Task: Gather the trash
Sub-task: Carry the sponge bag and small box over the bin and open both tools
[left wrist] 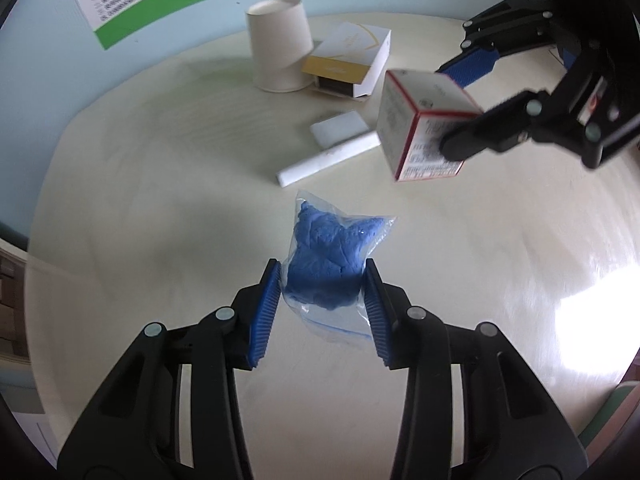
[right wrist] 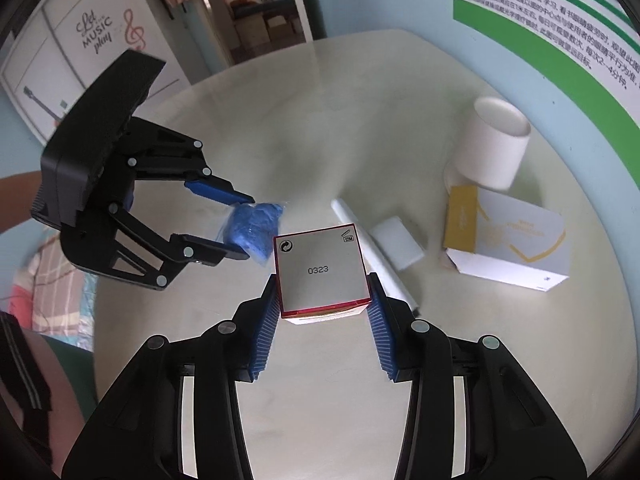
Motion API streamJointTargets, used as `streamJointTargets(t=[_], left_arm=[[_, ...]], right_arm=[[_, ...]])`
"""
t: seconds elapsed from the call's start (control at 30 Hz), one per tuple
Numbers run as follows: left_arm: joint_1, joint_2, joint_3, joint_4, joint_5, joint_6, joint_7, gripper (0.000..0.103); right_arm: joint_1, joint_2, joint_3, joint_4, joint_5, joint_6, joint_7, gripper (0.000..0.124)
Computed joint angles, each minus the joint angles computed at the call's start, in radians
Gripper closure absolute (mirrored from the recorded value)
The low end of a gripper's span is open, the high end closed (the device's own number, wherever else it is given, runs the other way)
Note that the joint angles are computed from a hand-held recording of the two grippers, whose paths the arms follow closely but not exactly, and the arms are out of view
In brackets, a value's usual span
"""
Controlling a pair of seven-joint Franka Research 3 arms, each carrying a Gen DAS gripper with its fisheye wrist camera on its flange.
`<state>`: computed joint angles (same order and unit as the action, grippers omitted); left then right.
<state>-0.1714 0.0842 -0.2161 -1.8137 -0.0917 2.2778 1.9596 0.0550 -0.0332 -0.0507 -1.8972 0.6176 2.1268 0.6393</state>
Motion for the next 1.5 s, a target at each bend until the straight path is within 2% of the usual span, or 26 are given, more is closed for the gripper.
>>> streamJointTargets(t=[0.3, 0.57, 0.8, 0.97, 1.03, 1.1, 1.37, 1.5], left_arm=[[0.035, -0.211, 0.058, -0.2, 0.041, 0.046, -0.075, 0.064], [0.111, -0.514, 0.157, -0.474, 0.11, 0.031, -0.181, 0.064], [0.226, -0.819, 0.248, -0.692, 0.203, -0.109, -0.265, 0.064], [0.319, -0.986, 0.305, -0.797, 0.277, -0.218, -0.278, 0.064], [0.361, -1.052, 0.345, -0.825, 0.299, -0.266, -0.266, 0.064], [0.385, -1.063, 0.354, -0.847, 0.31, -0.268, -0.276, 0.064], [0.522, -1.174, 0.455, -0.958, 0.336, -0.34, -0.237, 0.064], [0.574, -1.166, 0.486, -1.01, 0.324, -0.332, -0.223, 0.064]], right_arm=[[0.067, 0.018, 0.051, 0.078, 0.001, -0.059, 0.001, 0.08], [0.183, 0.103, 0.131, 0.217, -0.018, -0.12, -0.014, 0.08], [0.317, 0.216, 0.22, 0.373, -0.039, -0.186, -0.017, 0.08], [0.411, 0.302, 0.264, 0.47, -0.073, -0.232, 0.002, 0.08], [0.451, 0.343, 0.278, 0.519, -0.096, -0.256, 0.019, 0.08], [0.484, 0.377, 0.287, 0.558, -0.117, -0.277, 0.034, 0.08], [0.64, 0.549, 0.305, 0.735, -0.232, -0.356, 0.14, 0.08], [0.696, 0.627, 0.302, 0.801, -0.27, -0.388, 0.197, 0.08]])
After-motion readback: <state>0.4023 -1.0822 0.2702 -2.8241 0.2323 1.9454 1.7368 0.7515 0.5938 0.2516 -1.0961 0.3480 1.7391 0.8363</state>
